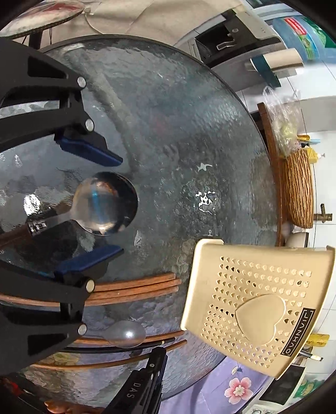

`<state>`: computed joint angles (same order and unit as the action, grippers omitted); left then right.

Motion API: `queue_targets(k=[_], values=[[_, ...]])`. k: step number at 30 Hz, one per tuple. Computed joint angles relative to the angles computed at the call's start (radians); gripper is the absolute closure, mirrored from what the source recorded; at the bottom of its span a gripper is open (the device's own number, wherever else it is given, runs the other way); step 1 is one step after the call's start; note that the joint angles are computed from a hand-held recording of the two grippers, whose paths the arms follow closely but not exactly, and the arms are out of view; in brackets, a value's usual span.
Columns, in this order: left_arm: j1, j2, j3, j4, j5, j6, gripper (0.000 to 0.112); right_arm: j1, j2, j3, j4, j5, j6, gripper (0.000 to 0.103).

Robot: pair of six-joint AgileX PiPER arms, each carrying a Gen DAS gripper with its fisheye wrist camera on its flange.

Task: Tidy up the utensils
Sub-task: 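Close the left tool on the wooden-handled spoon while the right tool grasps a wooden chopstick, then lift the spoon with the left tool while the right tool carries the chopstick toward the holder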

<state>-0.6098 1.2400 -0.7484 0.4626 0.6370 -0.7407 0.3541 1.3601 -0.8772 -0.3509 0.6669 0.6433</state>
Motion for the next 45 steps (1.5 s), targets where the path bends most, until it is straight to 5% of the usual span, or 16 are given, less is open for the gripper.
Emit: queue_targets(k=[9,25,36,45], values=[[-0.017,0.025,-0.031,-0.001,0.017,-0.007,0.067,-0.006,-0.012,0.026,-0.012,-0.024,0.006,0.096],[0.012,-0.021,-0.019,-0.076,-0.033,0.057,0.067,-0.04,-0.098,0.096,0.024,-0.097,-0.007,0.096],[-0.016,-0.149,-0.071,-0.073,-0.023,0.076,0.067,-0.101,-0.319,0.129,0.266,-0.124,-0.256,0.096],[-0.004,-0.208,-0.108,-0.189,-0.019,0.178,0.067,-0.029,-0.488,0.091,0.299,-0.07,-0.308,0.096]])
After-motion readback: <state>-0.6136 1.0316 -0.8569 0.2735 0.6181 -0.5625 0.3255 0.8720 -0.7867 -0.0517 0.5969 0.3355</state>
